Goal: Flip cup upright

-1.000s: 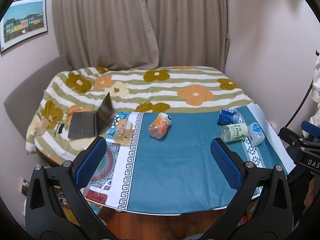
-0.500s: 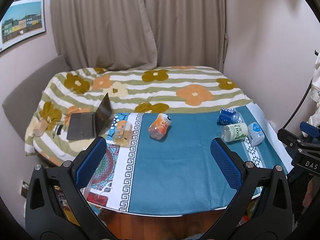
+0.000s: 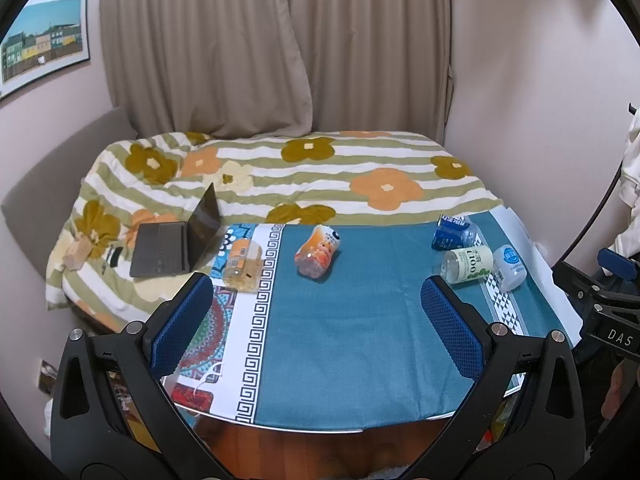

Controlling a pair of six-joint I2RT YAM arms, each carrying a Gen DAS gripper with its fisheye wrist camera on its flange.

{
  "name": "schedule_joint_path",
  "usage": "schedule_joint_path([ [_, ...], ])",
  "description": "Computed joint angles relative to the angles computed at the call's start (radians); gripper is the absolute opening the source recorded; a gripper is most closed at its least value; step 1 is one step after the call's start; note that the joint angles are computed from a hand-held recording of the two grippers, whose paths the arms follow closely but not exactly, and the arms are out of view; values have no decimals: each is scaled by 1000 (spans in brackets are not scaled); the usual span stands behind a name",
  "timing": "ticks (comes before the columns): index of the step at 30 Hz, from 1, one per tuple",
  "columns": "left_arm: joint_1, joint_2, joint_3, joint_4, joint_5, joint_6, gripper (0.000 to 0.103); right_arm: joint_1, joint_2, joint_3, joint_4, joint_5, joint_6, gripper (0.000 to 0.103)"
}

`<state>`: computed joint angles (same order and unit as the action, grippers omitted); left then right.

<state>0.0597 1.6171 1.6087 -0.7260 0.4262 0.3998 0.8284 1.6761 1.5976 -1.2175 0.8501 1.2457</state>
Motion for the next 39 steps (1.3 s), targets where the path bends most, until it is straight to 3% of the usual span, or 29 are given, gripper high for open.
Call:
schedule_joint_path([
  [36, 4, -35, -41, -8, -18, -16, 103, 7, -25, -26, 5, -2, 0, 95],
  [39, -8, -35, -37, -11, -33, -27, 103, -16, -34, -26, 34, -14, -51, 95],
])
